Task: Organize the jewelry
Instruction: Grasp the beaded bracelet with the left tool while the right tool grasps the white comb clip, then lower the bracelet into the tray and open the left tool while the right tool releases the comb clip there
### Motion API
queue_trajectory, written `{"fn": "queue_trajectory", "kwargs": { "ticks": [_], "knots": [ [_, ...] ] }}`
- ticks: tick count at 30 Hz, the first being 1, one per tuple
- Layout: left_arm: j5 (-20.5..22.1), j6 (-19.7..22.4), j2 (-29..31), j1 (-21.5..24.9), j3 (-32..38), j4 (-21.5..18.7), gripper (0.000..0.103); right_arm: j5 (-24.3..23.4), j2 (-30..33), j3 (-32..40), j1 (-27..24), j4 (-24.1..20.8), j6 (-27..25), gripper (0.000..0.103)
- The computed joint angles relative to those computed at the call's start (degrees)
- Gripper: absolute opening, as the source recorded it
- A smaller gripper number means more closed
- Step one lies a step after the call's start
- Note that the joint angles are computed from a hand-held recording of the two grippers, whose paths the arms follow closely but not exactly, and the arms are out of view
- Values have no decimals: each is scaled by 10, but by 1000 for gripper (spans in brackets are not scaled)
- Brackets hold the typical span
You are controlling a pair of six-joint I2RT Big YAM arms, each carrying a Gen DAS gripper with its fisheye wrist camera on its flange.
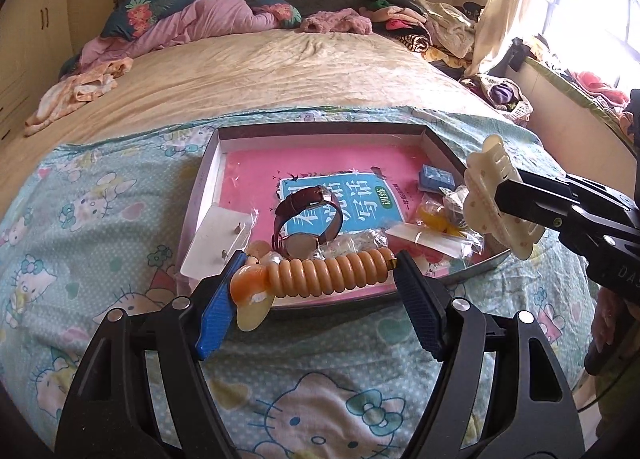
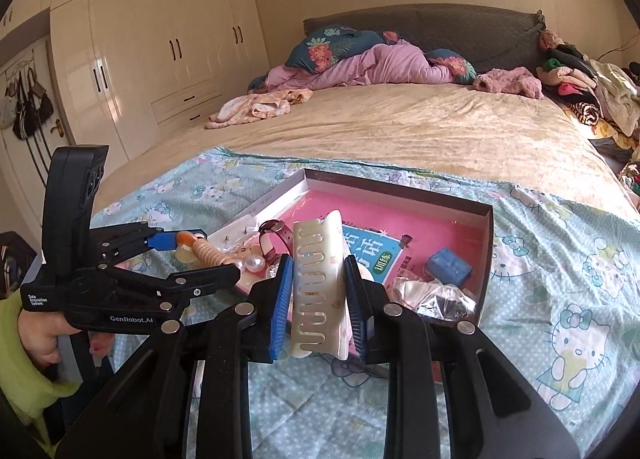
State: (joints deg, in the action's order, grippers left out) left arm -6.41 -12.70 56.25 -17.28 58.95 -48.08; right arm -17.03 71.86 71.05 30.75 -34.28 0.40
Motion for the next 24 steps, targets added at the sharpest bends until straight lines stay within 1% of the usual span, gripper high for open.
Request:
{"fn": "queue_trajectory", "kwargs": {
  "ticks": [7, 14, 24],
  "knots": [
    [5, 1, 22, -1, 10, 4, 66, 1, 15, 10, -7, 6, 0, 25],
    [9, 0, 30, -2, 7, 9, 66, 1, 18, 11, -16, 11, 6, 25],
    [14, 4, 37, 16, 0, 13, 66, -1, 27, 12, -12, 7, 10, 25]
  ]
}}
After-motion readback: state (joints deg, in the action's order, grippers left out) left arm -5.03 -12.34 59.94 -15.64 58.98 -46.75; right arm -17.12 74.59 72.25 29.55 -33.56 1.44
